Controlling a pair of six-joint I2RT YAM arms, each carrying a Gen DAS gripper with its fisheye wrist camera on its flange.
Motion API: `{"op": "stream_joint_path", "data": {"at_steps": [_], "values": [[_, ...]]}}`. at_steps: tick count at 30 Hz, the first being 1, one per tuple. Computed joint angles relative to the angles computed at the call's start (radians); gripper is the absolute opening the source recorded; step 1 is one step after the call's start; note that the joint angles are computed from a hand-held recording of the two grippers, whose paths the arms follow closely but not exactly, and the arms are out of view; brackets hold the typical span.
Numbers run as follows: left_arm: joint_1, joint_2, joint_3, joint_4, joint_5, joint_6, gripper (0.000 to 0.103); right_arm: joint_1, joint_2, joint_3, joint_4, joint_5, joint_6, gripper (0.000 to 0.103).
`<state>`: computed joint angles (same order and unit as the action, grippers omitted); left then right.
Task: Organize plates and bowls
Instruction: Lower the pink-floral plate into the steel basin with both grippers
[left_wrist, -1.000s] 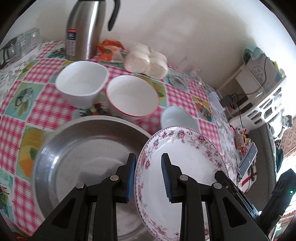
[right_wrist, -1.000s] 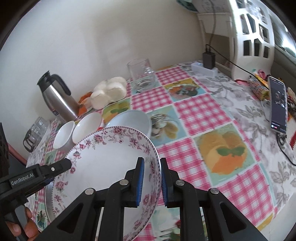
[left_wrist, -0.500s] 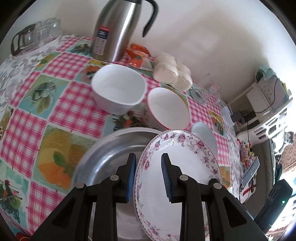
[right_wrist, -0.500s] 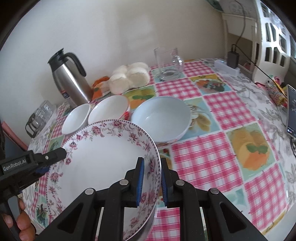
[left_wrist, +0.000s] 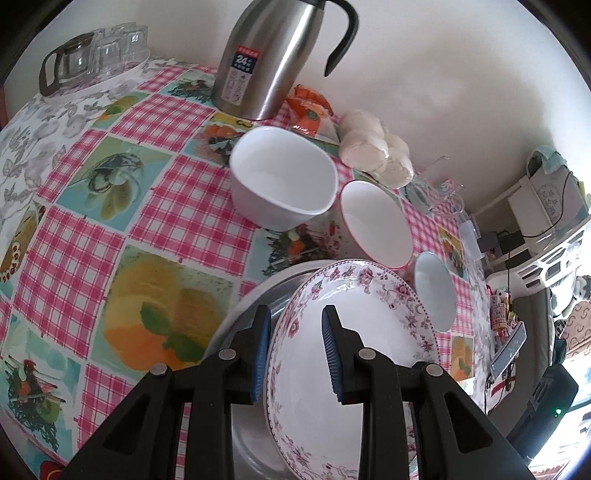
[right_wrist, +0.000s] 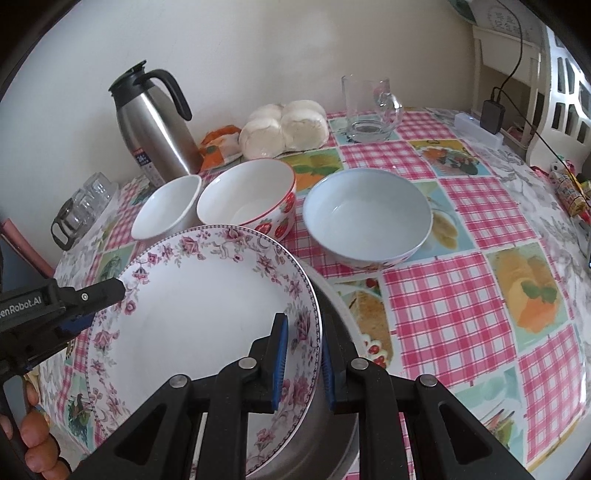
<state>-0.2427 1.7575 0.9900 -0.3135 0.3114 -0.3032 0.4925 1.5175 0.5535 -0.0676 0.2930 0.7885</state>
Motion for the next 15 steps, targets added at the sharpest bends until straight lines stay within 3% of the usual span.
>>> {"op": "stream_joint_path", "data": {"at_steps": [15], "values": [[-0.009,0.087,0.044,-0.084,-0.035,0.011,0.029,-0.023,0.11,0.035,-0.009,-0.068,-0.013,0.02]]}}
